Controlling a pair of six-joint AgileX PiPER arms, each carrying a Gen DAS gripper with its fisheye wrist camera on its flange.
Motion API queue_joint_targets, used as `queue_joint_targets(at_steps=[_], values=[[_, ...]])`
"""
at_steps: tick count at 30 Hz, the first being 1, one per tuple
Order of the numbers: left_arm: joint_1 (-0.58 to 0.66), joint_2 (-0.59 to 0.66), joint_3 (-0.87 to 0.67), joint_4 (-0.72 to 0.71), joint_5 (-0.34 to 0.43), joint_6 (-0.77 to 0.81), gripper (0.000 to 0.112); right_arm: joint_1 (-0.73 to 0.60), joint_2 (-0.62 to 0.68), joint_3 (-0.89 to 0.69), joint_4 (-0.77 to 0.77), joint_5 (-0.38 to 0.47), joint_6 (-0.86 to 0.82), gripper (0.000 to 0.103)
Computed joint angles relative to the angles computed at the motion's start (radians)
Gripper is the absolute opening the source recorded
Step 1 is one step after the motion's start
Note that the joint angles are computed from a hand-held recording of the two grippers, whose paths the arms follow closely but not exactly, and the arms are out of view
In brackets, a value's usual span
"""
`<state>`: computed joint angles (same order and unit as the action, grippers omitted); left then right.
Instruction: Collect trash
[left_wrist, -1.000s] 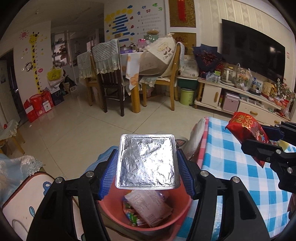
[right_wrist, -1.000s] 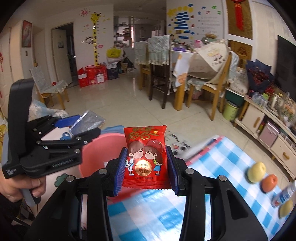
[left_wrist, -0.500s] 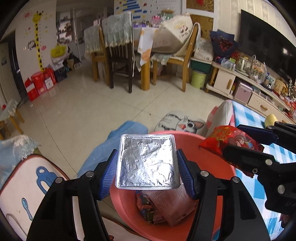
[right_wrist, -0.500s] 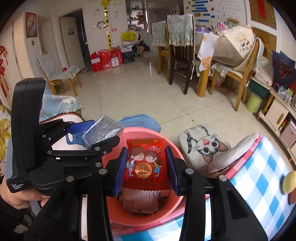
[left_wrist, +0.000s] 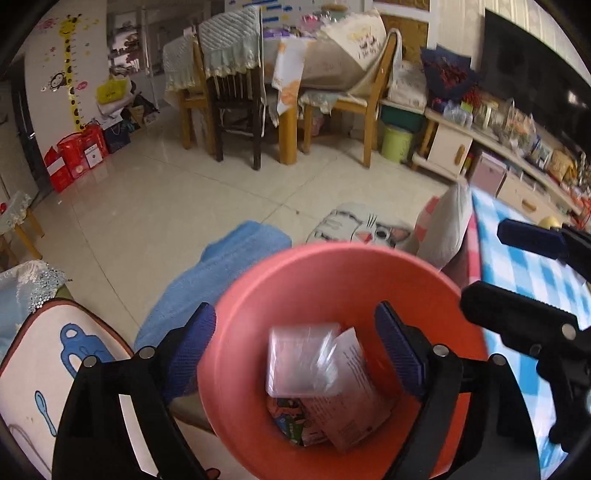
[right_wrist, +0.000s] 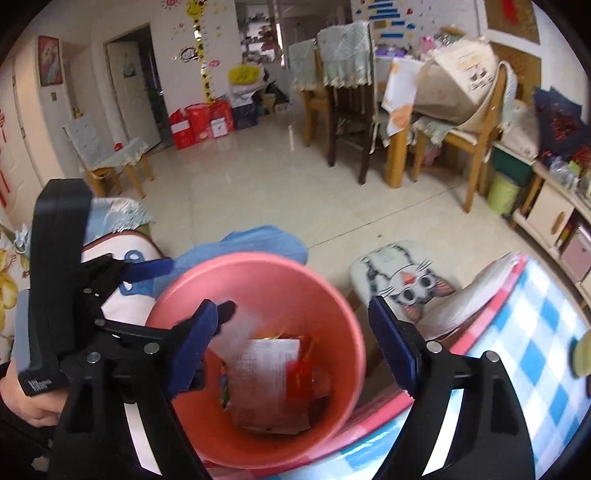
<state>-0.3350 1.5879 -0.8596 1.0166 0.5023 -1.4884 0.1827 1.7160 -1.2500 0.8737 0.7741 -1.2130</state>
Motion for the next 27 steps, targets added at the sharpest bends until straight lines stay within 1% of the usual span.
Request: queue_joint_targets(at_steps=[2,4,7,9,11,13,14,17,19,21,23,27], values=[[-0.021,-0.017,-0.019,-0.015,0.038,0.021,0.087,-0.041,-0.028,0.005,0.019,0.017,-0.025,0.084],[-0.07,-0.037,-0.045,-0.008,0.104,0.026,0.087,-0.09,-0.058,0.012,0.04,0.041,-0.047,0.085],[-0.135,-0.055,-0.092,-0.029,0.17,0.069,0.089,-0.203,-0.109,0.024,0.083,0.087,-0.095,0.086],[-0.199,-0.065,-0.128,-0.029,0.215,0.076,0.09,-0.299,-0.142,0.033,0.118,0.131,-0.133,0.089],[-0.254,-0.062,-0.17,-0.031,0.257,0.078,0.093,-0.423,-0.172,0.028,0.147,0.185,-0.17,0.091],[-0.319,-0.05,-0.217,-0.032,0.293,0.071,0.094,-0.545,-0.19,0.022,0.171,0.233,-0.214,0.092],[-0.353,-0.037,-0.246,-0.036,0.306,0.07,0.094,-0.628,-0.193,0.013,0.186,0.264,-0.239,0.093],[-0.432,0.023,-0.349,-0.065,0.328,0.09,0.095,-0.825,-0.172,-0.018,0.217,0.348,-0.3,0.095],[-0.485,0.082,-0.429,-0.081,0.336,0.109,0.096,-0.954,-0.138,-0.044,0.229,0.38,-0.347,0.098],[-0.538,0.164,-0.532,-0.089,0.356,0.121,0.096,-1.046,-0.087,-0.085,0.227,0.392,-0.36,0.099],[-0.572,0.248,-0.639,-0.103,0.359,0.146,0.096,-1.135,-0.008,-0.147,0.209,0.407,-0.35,0.099],[-0.644,0.472,-0.905,-0.122,0.37,0.198,0.096,-1.235,0.137,-0.256,0.169,0.4,-0.345,0.099]])
